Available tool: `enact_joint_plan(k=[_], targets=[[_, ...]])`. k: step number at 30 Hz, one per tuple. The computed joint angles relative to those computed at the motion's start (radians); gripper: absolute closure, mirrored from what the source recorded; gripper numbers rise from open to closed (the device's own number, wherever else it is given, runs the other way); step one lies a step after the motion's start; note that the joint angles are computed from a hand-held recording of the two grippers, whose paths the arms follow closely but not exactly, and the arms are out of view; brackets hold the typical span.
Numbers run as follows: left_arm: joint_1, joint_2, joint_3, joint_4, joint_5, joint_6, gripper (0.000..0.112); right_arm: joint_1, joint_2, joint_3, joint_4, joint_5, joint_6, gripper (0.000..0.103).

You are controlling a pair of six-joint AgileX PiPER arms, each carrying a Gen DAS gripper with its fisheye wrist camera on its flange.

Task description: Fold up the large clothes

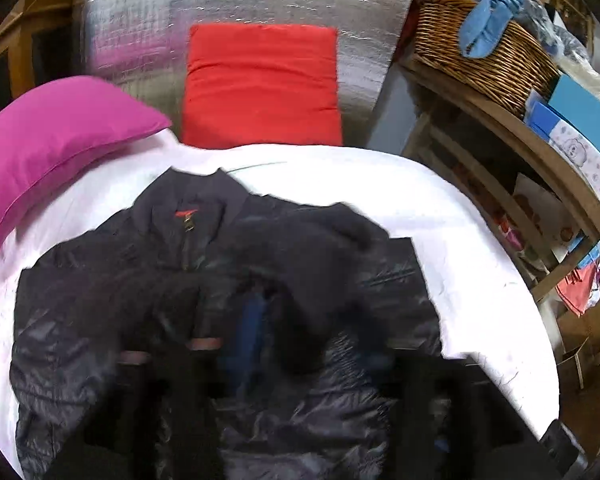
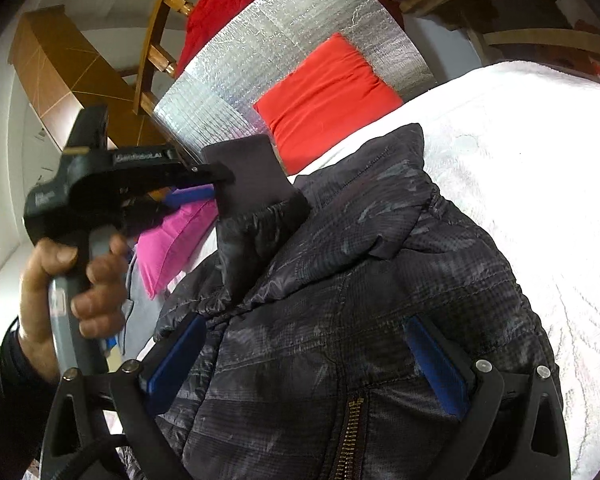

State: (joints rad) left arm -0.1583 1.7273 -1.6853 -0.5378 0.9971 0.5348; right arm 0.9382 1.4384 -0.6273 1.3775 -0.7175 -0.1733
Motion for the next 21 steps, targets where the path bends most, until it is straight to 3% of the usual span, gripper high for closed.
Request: enact_joint_plan(k=[5, 7, 13, 16, 19, 21], targets=[[0.200, -0.111, 0.148, -0.216, 0.020, 0.189, 0.043, 0.014, -0.002, -0.013, 0.053, -0.016, -0.049, 0.002], [0.292, -0.149, 0.219, -0.305, 0.004, 0.256, 0.036, 0.021, 0.000, -0.031, 0.103, -0.025, -0.096, 0.001], [0.510, -0.113, 0.291, -0.447, 0.057, 0.359, 0.036, -0.011, -0.044, -0.139, 0.297, 0.019, -0.366, 0.001], [0.603, -0.085, 0.326, -0.483, 0.054, 0.383, 0.036, -0.123, -0.073, -0.174, 0.291, 0.146, -0.368, 0.001], [0.707, -0.036, 0.332, -0.534, 0.063, 0.388, 0.036, -0.295, -0.048, -0.189, 0.158, 0.383, -0.149, 0.001], [0.756, 0.005, 0.308, -0.543, 0.055, 0.343, 0.036, -0.363, -0.006, -0.222, 0.135, 0.453, -0.084, 0.001]])
